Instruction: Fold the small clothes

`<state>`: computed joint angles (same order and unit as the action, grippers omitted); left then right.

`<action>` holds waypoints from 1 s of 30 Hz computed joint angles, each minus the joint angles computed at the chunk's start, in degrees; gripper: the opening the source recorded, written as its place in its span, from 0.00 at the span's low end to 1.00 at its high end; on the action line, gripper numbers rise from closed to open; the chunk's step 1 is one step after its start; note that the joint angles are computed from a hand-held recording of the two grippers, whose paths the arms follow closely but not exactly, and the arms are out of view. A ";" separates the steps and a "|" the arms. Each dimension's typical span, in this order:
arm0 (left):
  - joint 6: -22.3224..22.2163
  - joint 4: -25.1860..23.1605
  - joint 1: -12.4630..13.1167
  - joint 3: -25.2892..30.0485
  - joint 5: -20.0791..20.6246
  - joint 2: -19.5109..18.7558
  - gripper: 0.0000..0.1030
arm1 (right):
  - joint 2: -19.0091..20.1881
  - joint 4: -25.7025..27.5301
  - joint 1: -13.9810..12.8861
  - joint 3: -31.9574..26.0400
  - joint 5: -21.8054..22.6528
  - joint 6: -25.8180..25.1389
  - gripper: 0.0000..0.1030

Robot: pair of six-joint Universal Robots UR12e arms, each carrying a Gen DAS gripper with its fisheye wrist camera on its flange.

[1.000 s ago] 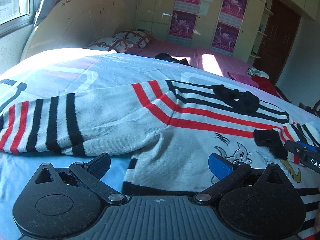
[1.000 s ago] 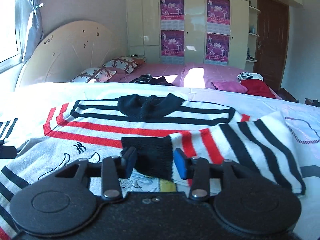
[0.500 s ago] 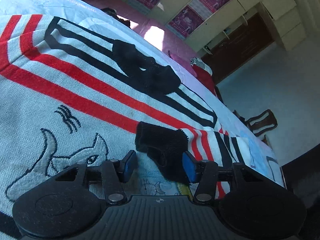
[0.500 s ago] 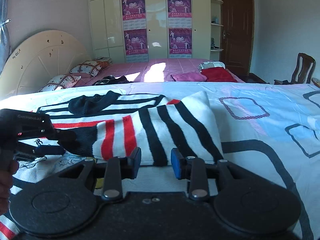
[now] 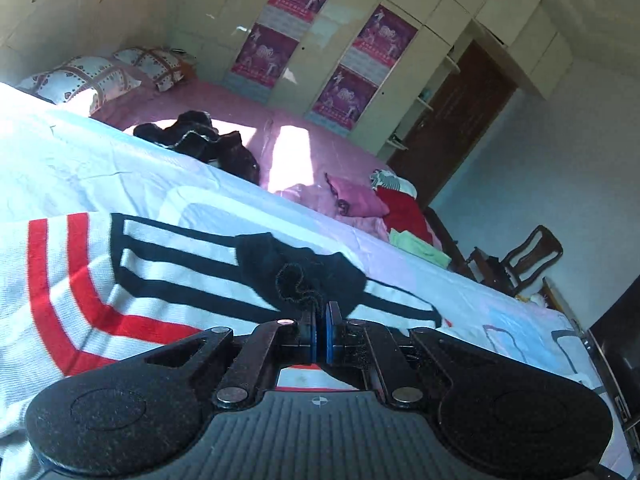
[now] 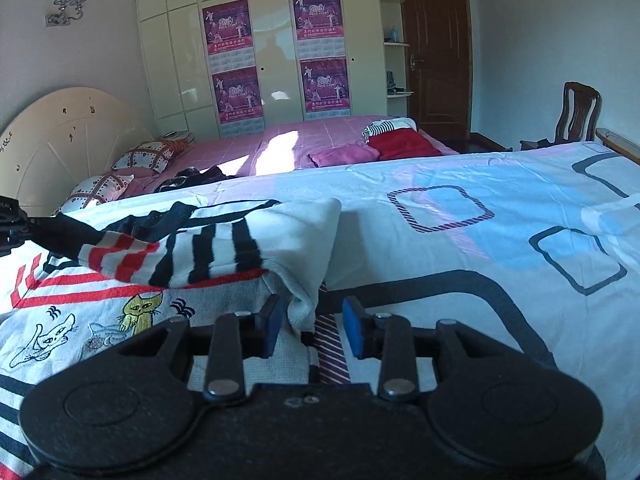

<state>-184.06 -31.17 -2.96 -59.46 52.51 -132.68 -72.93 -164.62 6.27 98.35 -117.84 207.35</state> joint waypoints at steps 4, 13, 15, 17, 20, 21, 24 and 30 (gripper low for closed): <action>0.57 0.10 1.23 -1.42 1.95 -0.12 0.03 | 0.52 0.72 -0.14 -0.47 0.80 0.37 0.33; 5.55 1.23 1.46 -2.53 3.96 -0.10 0.03 | 2.83 -0.49 -1.05 -2.64 1.72 -1.18 0.02; 6.36 1.26 1.30 -3.24 5.44 -0.06 0.03 | 3.79 4.02 -1.53 -3.93 3.32 -1.63 0.02; 6.57 0.30 1.27 -4.10 6.73 0.10 0.03 | 4.46 3.50 -1.62 -3.95 3.78 -3.13 0.03; 5.58 3.48 1.56 -6.02 6.44 0.74 0.03 | 4.14 3.93 -1.69 -4.09 4.40 -3.67 0.06; 5.35 4.94 1.62 -6.65 6.44 1.02 0.03 | 3.95 3.14 -1.63 -3.92 4.05 -3.75 0.08; 4.78 8.15 1.66 -8.11 6.95 1.55 0.03 | 3.73 -0.72 -1.92 -3.26 5.17 -4.59 0.09; 4.47 6.50 1.73 -9.50 9.54 2.75 0.04 | 5.16 3.77 -1.56 -5.40 7.06 -12.01 0.06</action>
